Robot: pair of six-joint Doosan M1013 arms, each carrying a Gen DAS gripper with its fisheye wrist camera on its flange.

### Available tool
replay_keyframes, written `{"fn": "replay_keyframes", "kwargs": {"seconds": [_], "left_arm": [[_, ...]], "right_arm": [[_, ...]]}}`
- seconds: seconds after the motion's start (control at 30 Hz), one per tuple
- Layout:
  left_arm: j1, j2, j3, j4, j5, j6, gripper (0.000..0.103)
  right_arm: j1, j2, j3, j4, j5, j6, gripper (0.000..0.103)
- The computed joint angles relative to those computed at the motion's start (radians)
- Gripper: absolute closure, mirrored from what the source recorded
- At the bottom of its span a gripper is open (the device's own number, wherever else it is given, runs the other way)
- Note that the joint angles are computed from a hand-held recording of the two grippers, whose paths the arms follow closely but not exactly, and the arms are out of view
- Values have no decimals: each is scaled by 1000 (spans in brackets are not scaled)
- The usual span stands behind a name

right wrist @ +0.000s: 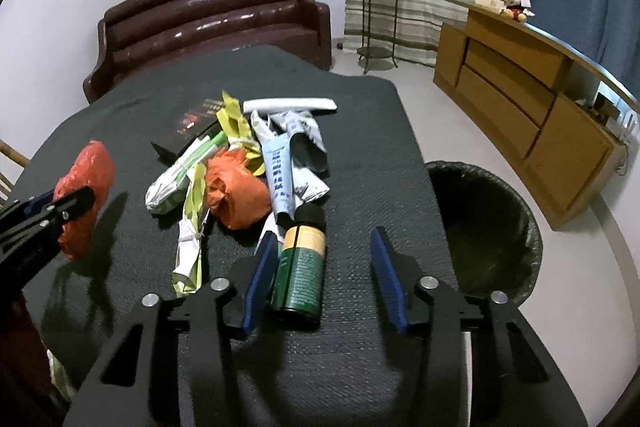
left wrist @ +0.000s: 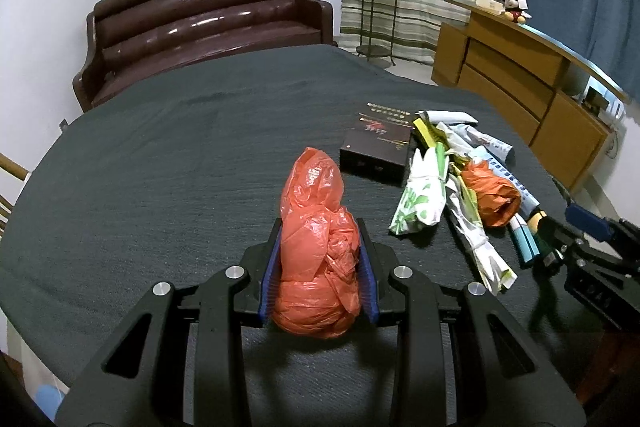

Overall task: Collect trash
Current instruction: 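Lift the red bag with the left gripper while the right gripper grasps the green spray can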

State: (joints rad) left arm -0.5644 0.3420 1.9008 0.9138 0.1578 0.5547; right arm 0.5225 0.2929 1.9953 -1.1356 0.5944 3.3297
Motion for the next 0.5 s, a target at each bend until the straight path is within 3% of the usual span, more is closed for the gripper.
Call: {"fn": "replay_keyframes", "kwargs": {"seconds": [0.23, 0.5], "left_arm": [[5, 9, -7, -59, 1, 50, 71], [1, 13, -8, -2, -4, -2, 71]], "right_arm": [[-10, 10, -4, 38, -38, -38, 78], [-5, 1, 7, 9, -28, 6, 78]]}}
